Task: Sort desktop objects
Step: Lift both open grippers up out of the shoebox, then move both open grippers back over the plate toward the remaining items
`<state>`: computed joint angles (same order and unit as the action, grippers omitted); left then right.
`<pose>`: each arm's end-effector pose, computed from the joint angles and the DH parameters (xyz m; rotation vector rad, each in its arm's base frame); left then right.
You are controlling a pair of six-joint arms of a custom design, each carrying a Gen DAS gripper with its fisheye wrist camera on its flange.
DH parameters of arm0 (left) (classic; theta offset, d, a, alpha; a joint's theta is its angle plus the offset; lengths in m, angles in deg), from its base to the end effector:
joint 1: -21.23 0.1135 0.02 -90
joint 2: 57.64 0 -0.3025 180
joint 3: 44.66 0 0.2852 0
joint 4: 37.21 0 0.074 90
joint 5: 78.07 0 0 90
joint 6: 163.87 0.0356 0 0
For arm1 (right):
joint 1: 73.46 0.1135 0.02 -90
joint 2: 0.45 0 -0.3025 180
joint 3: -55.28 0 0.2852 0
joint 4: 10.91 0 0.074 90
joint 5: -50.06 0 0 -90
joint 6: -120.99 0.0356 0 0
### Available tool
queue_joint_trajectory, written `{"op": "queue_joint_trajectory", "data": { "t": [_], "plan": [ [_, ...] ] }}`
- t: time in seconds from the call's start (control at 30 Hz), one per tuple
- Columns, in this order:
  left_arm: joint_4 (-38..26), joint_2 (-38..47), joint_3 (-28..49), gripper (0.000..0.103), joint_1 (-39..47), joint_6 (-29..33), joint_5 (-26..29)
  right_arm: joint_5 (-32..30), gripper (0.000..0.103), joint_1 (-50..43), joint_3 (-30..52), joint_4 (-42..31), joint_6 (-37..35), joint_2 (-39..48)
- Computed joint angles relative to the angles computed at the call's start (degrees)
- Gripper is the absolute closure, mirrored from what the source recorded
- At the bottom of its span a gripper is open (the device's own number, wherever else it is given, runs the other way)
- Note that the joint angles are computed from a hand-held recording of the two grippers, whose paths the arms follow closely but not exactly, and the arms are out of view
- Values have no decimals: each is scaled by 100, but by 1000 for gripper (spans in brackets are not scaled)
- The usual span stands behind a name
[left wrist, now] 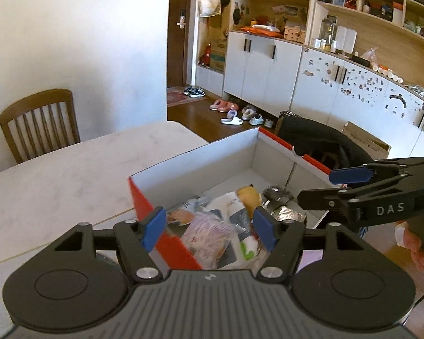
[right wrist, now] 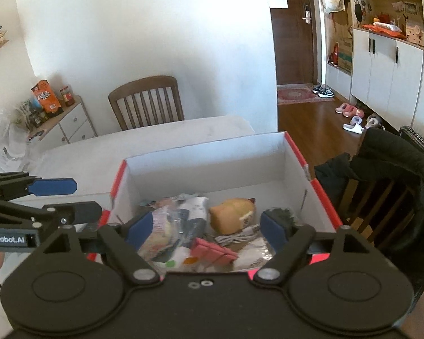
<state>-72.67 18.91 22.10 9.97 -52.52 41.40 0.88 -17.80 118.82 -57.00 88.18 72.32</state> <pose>0.2953 -0.0767 0.2846 0.8754 2.1150 -0.5138 0.1711 0.2093 0.2737 0.2889 2.2266 0.1212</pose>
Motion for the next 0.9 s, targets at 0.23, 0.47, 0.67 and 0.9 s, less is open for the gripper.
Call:
{"op": "queue_joint_trajectory", "data": {
  "t": [0.23, 0.47, 0.67, 0.9],
  "plan": [
    [-468, -76, 139, 31, 618, 360, 471, 335, 15, 434, 396, -247, 481, 405],
    [-725, -23, 228, 26, 1193, 732, 802, 557, 10, 738, 964, -459, 779, 1032],
    [-954, 186, 389, 21, 1765, 1199, 1108, 627, 7, 896, 1576, -453, 767, 1682],
    [-1298, 596, 648, 15, 2431, 1944, 1391, 648, 1, 1031, 2250, -330, 550, 2397]
  ]
}}
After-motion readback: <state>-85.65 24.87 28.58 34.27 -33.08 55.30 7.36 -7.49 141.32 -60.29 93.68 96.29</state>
